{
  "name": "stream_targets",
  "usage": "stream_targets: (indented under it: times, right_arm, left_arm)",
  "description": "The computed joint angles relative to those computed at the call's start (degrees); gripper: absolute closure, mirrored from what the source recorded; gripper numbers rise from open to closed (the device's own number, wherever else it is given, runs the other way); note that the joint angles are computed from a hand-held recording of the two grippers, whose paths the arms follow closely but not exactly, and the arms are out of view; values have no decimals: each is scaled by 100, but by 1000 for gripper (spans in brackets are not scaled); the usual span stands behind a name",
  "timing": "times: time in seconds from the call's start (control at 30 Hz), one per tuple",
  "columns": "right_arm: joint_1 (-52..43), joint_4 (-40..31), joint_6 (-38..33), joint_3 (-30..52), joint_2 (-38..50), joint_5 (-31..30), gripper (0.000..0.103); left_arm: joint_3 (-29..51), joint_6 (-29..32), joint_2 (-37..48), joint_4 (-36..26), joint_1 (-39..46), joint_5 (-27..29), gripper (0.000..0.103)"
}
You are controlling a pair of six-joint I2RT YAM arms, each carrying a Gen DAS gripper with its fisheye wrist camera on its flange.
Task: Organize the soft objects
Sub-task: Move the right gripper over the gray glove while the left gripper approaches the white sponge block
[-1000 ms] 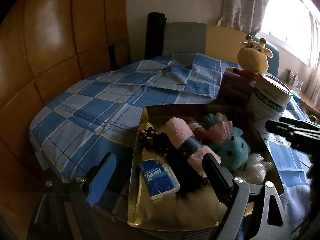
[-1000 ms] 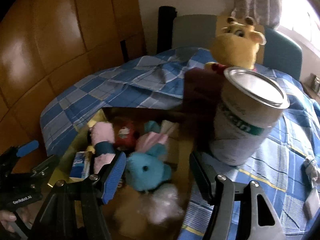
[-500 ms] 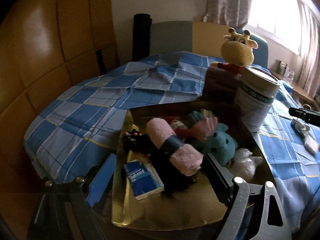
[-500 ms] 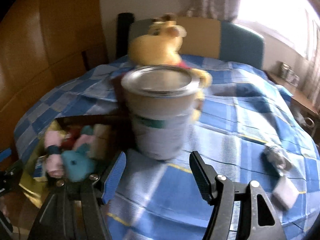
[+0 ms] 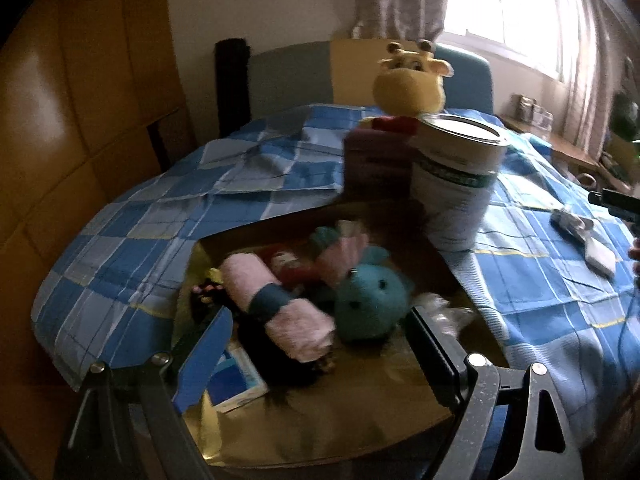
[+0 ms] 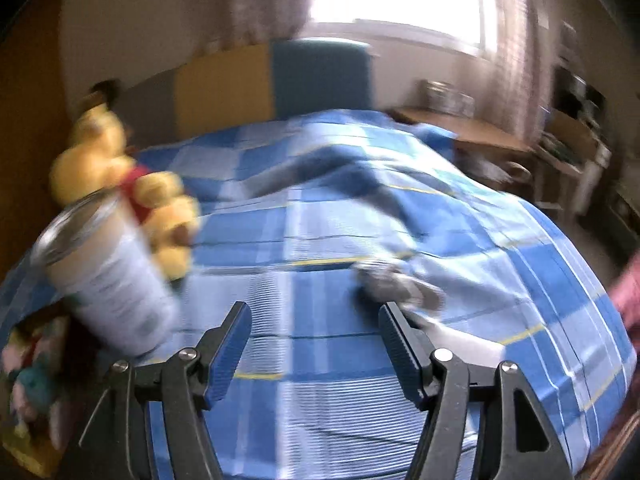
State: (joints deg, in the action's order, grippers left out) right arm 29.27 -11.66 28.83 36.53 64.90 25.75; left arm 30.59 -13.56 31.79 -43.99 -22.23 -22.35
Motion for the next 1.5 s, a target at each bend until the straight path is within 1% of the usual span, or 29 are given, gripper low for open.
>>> stream_targets:
  times: [0.1, 0.17, 0.27, 0.37, 0.43, 0.67, 0.87, 1.03, 1.2, 1.5]
  right_arm:
    - [-720, 119, 384, -326, -205, -303, 36]
    - [-1238, 202, 751, -490, -363, -765, 36]
    - [-1686, 245, 1086, -727, -633, -1160, 36]
    - [-2210, 315, 1349, -905, -756, -1735, 36]
    - [-2302, 299, 1536, -1008, -889, -1857, 36]
    - [-3026, 600, 1940, -1310, -982, -2722, 36]
    - [-3836, 845, 2478, -1732, -1258, -3410, 36]
    - [-4484, 1120, 2900, -2028, -1242, -4047, 36]
    - [-4685, 1268, 3013, -2111, -1182, -4265, 36]
    - [-4676, 1317, 2983, -2046, -944, -4356, 36]
  left_arm:
    - [37, -217, 291, 113, -522, -250, 14]
    - [65, -354, 508, 212, -831, -375, 14]
    - [122, -502, 821, 362, -1216, -502, 14]
    - [204, -615, 1150, 520, -1584, -619, 14]
    - [249, -634, 1317, 607, -1710, -637, 14]
    - [394, -719, 1952, 985, -2089, -651, 14]
    - [453, -744, 2347, 1248, -2310, -545, 14]
    - [475, -816, 2648, 1384, -2503, -473, 14]
    - [505, -850, 2841, 1481, -2619, -439, 14]
    - [599, -811, 3099, 1644, -2730, -414, 14]
